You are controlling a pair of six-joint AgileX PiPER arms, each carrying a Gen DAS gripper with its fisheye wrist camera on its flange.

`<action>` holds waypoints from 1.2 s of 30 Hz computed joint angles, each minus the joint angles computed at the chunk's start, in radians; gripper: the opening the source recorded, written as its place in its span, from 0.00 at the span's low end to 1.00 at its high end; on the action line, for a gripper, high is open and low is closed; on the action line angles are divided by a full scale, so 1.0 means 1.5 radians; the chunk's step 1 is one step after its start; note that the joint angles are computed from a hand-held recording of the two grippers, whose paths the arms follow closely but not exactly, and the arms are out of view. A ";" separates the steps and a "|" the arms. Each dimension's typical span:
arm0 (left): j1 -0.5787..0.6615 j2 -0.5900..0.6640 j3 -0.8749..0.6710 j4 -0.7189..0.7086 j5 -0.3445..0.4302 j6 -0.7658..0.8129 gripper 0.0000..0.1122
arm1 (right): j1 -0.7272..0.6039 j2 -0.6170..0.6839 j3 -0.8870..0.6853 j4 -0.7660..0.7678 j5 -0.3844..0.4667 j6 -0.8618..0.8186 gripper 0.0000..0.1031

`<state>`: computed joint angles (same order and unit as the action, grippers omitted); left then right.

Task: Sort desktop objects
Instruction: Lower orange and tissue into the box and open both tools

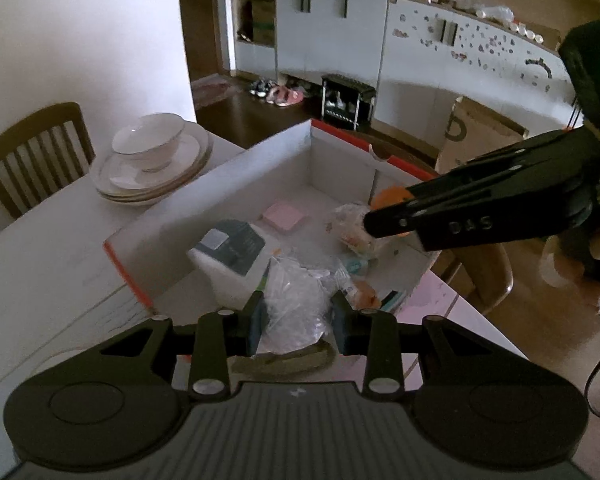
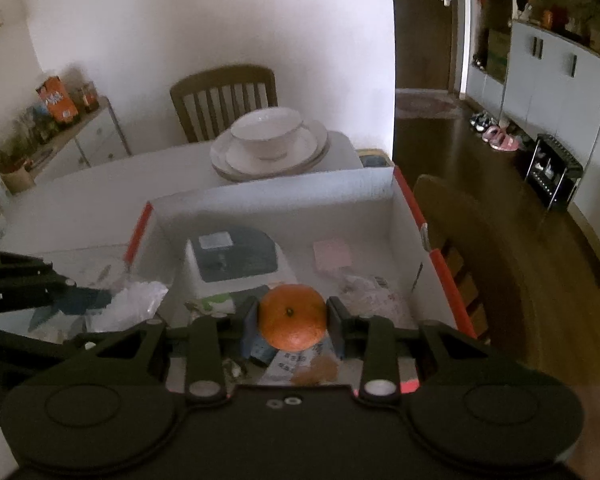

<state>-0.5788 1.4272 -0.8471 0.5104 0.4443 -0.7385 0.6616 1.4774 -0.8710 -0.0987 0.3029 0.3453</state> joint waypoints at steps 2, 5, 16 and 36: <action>0.015 0.026 -0.017 -0.040 -0.013 0.050 0.29 | -0.017 0.024 -0.014 0.061 0.002 -0.070 0.34; 0.029 0.071 -0.045 -0.093 -0.017 0.129 0.29 | -0.042 0.059 -0.035 0.170 0.010 -0.187 0.34; 0.083 0.184 -0.119 -0.290 0.006 0.334 0.30 | -0.077 0.166 -0.102 0.266 0.067 -0.292 0.34; 0.137 0.195 -0.114 -0.482 -0.003 0.456 0.49 | -0.093 0.199 -0.126 0.312 0.110 -0.300 0.42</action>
<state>-0.3739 1.7204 -1.0184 -0.2132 0.4400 -0.0551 0.5219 1.7754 -1.0593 0.3695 0.4680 -0.1049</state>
